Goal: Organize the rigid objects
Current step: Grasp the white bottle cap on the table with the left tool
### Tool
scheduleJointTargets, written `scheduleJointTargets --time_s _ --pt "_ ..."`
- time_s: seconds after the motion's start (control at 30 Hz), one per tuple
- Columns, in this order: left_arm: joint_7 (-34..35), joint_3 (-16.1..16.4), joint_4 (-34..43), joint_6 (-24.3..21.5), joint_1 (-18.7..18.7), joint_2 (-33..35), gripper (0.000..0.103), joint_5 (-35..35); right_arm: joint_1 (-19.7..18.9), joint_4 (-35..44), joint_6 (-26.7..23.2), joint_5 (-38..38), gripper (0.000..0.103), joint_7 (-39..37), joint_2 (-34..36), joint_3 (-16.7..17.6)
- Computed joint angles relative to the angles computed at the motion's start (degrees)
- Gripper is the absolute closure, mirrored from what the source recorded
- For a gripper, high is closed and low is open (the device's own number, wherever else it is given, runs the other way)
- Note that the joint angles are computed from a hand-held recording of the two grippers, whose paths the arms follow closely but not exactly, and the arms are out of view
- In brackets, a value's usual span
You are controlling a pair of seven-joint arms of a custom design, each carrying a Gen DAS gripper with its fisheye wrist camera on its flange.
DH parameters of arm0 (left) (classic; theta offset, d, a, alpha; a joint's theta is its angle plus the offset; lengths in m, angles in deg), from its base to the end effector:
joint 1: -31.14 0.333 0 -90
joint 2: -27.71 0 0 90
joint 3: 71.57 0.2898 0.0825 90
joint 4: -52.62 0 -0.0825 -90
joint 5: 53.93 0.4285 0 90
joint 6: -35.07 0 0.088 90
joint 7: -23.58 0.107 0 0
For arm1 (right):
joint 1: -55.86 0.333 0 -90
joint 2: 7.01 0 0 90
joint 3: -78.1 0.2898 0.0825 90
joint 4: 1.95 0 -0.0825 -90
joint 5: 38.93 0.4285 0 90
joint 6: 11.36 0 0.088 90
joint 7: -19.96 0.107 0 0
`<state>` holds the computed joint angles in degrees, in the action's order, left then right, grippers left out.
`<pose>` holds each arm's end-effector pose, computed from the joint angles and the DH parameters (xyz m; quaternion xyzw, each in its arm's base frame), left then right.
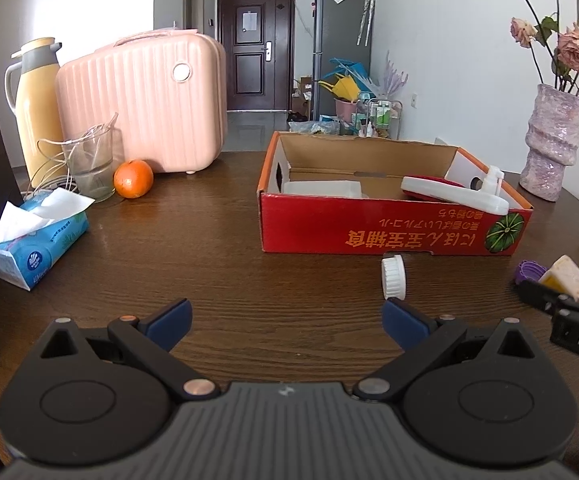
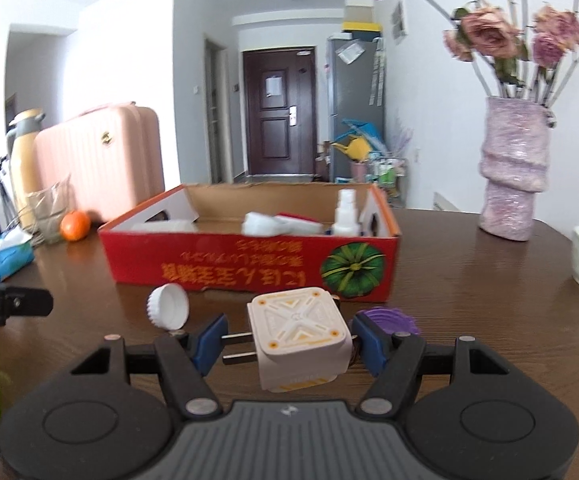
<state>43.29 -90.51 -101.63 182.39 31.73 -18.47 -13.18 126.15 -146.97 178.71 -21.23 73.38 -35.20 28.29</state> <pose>0.3992 -0.1403 0.4891 -0.7449 0.4783 -0.2517 0.3912 0.4994 0.1333 0.4563 -0.7262 0.4346 -0.2501 0.4704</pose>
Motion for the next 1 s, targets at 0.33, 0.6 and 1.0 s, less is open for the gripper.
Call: scheduleJointTargets --time_s 0.33,0.6,1.0 --pt "0.09 -0.60 4.89 -1.47 -0.22 5.52 0.000 0.72 -1.15 0.30 2.07 -1.80 0.035 4.13 0.25 -0.43" --pt "-0.92 -0.88 11.61 -2.49 0.02 13.24 0.000 3.62 -1.35 0.50 2.60 -4.56 0.035 7.28 -0.23 -1.55" --pt "-4.25 1.21 21.26 -6.99 -2.55 25.98 0.001 7.93 -0.26 1.43 3.26 -7.06 0.035 9.25 0.10 -4.14"
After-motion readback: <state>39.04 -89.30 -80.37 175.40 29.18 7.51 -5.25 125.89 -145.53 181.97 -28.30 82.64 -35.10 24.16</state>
